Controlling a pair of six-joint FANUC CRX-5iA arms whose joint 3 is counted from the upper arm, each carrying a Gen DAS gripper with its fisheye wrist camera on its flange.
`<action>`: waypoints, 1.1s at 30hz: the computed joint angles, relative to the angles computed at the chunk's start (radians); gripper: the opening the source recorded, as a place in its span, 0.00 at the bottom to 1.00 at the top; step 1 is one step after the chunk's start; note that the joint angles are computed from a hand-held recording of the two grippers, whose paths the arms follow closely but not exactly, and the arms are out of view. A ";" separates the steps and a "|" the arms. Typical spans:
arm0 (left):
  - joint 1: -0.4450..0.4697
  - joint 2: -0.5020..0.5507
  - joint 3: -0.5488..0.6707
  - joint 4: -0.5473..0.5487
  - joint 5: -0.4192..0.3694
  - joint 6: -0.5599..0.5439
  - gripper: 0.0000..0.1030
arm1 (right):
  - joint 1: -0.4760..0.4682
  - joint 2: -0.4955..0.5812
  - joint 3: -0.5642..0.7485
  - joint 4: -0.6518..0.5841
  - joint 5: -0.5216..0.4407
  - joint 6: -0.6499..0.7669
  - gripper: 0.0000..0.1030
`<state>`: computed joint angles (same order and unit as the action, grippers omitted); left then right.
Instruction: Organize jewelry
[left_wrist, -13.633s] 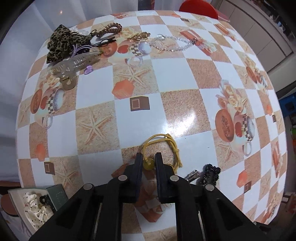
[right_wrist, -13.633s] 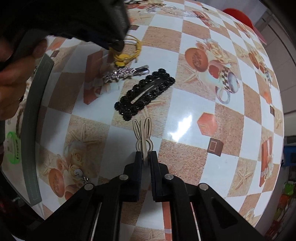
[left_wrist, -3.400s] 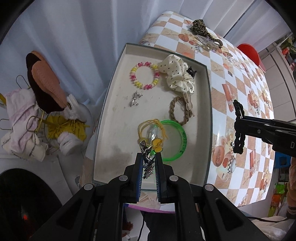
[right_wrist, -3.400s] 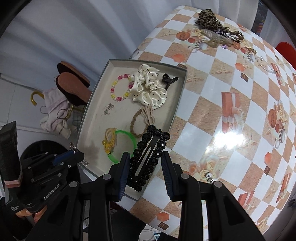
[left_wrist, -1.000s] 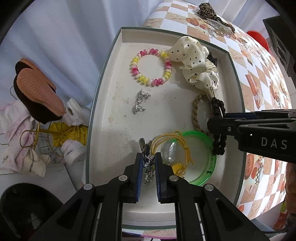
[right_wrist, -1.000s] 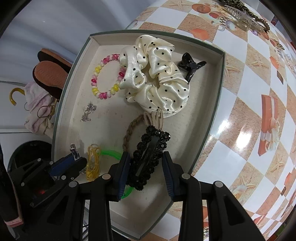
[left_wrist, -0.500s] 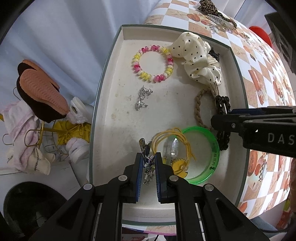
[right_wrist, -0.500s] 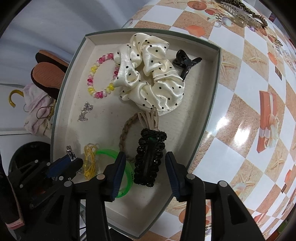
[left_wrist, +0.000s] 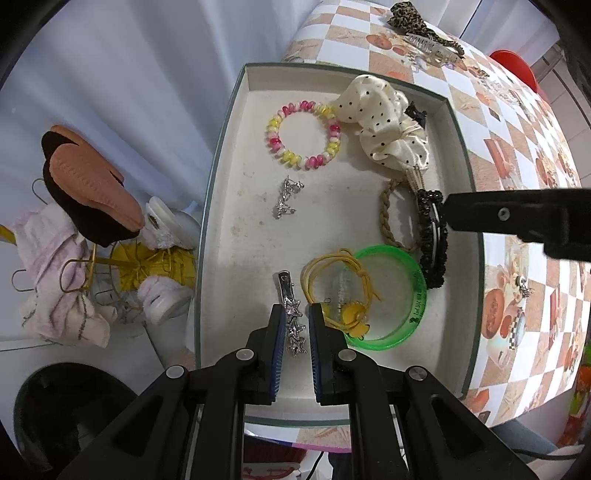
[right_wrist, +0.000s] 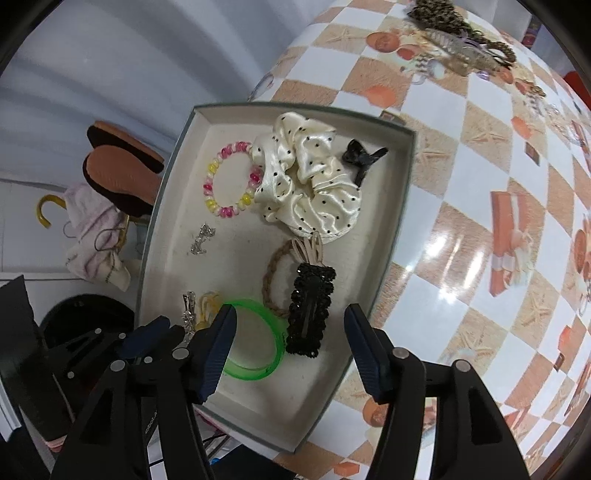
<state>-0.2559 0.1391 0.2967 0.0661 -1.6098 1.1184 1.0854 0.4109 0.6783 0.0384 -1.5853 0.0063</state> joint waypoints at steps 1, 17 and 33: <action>0.001 -0.001 0.002 0.002 -0.003 -0.002 0.16 | 0.002 -0.001 0.006 0.003 -0.012 -0.007 0.62; 0.008 -0.031 0.063 0.017 0.001 0.010 1.00 | 0.045 -0.020 0.068 0.027 -0.158 -0.067 0.66; -0.007 0.014 0.259 -0.006 -0.081 0.106 1.00 | 0.074 0.181 0.476 0.174 -0.455 0.060 0.85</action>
